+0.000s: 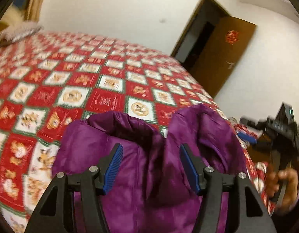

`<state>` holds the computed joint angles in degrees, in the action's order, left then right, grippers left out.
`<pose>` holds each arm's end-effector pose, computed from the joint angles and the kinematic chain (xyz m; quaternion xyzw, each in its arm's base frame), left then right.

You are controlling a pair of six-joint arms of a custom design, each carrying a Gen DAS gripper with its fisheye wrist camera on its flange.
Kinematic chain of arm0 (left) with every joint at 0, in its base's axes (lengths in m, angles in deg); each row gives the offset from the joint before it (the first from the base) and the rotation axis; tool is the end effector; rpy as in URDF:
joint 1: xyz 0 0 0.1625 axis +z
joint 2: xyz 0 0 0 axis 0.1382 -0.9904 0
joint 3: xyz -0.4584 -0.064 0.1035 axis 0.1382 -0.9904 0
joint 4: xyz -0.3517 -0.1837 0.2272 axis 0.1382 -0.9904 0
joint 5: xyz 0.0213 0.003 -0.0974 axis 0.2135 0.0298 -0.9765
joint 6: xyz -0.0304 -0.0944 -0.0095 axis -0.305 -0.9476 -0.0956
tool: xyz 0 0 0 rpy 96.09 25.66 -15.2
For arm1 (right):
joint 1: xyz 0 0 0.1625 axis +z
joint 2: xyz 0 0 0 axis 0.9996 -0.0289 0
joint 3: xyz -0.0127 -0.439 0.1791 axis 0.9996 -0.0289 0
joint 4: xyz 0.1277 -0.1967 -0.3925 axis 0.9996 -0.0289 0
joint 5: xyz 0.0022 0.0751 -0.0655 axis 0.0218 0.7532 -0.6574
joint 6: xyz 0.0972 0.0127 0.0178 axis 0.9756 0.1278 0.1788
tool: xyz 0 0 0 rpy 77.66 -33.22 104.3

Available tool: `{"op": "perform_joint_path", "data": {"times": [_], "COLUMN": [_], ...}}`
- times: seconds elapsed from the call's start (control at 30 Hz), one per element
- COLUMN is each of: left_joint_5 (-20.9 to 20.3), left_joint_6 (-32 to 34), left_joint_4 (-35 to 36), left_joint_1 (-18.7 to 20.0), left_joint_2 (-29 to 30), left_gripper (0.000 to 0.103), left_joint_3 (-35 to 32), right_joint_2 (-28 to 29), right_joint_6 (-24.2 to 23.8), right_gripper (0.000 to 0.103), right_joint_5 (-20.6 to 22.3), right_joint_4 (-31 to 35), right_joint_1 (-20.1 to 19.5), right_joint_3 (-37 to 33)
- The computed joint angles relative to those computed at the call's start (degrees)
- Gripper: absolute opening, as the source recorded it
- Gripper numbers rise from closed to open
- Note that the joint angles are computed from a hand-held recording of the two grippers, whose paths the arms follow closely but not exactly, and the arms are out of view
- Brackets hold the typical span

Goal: Fold large clothes
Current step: 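Lift the hem with both tools and fold it toward the hood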

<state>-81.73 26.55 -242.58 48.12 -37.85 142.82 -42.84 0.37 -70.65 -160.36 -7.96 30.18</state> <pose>-0.1515 -0.5654 0.0989 0.0975 0.9094 -0.3741 0.1536 0.0388 -0.6280 0.2256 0.0498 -0.9536 0.2965 0.0137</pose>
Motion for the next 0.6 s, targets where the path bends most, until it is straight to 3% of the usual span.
{"op": "perform_joint_path", "data": {"times": [0.07, 0.13, 0.2, 0.27, 0.37, 0.43, 0.53, 0.6], "left_joint_5": [-3.2, -11.4, -20.0, -22.6, -23.4, -22.7, -17.5, -12.6], "left_joint_6": [-4.0, -5.1, -2.5, 2.1, 8.6, 9.7, 8.9, 7.6], "left_joint_4": [4.1, 2.9, -2.0, -3.5, -2.3, -1.3, 0.8, 2.6], "left_joint_1": [2.0, 4.2, 5.1, 4.1, 1.7, 0.8, -0.9, -1.8], "left_joint_2": [0.8, 1.1, 0.9, -0.2, -3.7, -6.0, -8.8, -10.0], "left_gripper": [0.061, 0.061, 0.061, 0.061, 0.061, 0.061, 0.061, 0.061], "left_joint_3": [-2.0, -1.9, 0.1, 2.8, 8.6, 11.3, 14.8, 16.2], "right_joint_2": [2.0, 1.9, 0.3, -2.9, -8.1, -10.6, -13.5, -15.1], "right_joint_6": [1.0, -1.9, -8.9, -19.1, -30.0, -33.4, -35.9, -34.8], "right_gripper": [0.067, 0.067, 0.067, 0.067, 0.067, 0.067, 0.067, 0.067], "right_joint_5": [0.6, 7.0, 10.8, 9.7, 2.8, -1.3, -7.6, -7.5], "right_joint_4": [4.8, 14.8, 23.1, 29.6, 32.8, 31.8, 26.5, 25.7], "right_joint_1": [-0.2, -1.4, -2.0, -1.8, -2.3, -3.6, -5.3, -7.0], "right_joint_3": [-2.3, -3.4, -2.6, 0.2, 5.7, 8.8, 12.7, 13.3]}}
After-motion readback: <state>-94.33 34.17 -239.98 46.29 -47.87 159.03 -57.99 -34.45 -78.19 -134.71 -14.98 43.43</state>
